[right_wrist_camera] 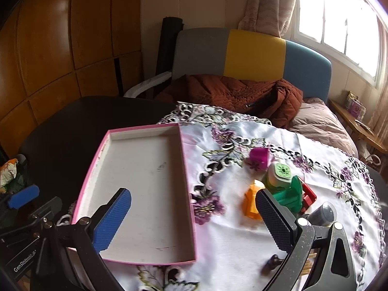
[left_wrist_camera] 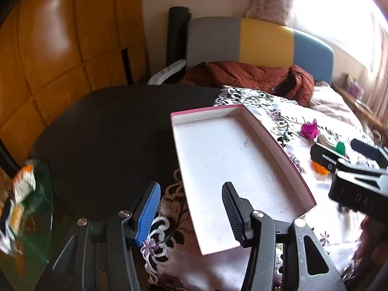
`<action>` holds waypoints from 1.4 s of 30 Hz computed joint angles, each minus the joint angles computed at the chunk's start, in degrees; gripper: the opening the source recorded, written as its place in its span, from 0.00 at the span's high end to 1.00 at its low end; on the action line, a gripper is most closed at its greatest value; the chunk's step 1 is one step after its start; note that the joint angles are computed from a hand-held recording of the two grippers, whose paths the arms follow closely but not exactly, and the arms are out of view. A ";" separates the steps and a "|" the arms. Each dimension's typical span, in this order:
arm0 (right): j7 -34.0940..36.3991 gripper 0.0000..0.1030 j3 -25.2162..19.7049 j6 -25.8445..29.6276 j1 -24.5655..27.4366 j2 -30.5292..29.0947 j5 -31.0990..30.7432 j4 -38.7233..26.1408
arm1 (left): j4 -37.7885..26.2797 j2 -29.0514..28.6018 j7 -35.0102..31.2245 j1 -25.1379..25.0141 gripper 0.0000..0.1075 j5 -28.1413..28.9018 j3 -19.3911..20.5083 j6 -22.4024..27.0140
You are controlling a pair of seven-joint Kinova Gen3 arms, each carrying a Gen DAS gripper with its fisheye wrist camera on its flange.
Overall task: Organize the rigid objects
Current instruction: 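Move both tools from the tray toward the toys on the cloth, then grasp the brown-and-yellow comb piece with the left gripper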
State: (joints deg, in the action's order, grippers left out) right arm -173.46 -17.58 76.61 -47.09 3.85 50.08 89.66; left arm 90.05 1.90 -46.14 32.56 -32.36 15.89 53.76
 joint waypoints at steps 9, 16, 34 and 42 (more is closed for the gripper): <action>0.03 0.00 0.22 -2.83 8.58 -10.45 -3.77 8.54 | -3.46 3.48 -6.36 4.36 0.50 -2.20 0.52 0.57; 0.49 0.00 2.07 -2.77 17.41 -19.98 -6.40 14.41 | -5.84 5.28 -11.74 6.03 0.50 1.64 -0.40 -1.51; -2.28 0.00 12.90 -20.44 33.23 -34.22 -19.18 27.66 | -14.21 12.60 -29.26 7.98 0.37 20.05 -0.27 -3.66; 3.00 0.00 12.68 -24.28 37.17 -34.18 -23.43 28.00 | -22.92 19.32 -35.56 8.95 0.36 29.84 -0.30 3.02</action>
State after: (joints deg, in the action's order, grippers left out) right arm -170.46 -4.90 52.33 -9.92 -30.33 26.65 117.67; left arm 67.13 21.23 -81.70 41.51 -2.53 15.59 56.78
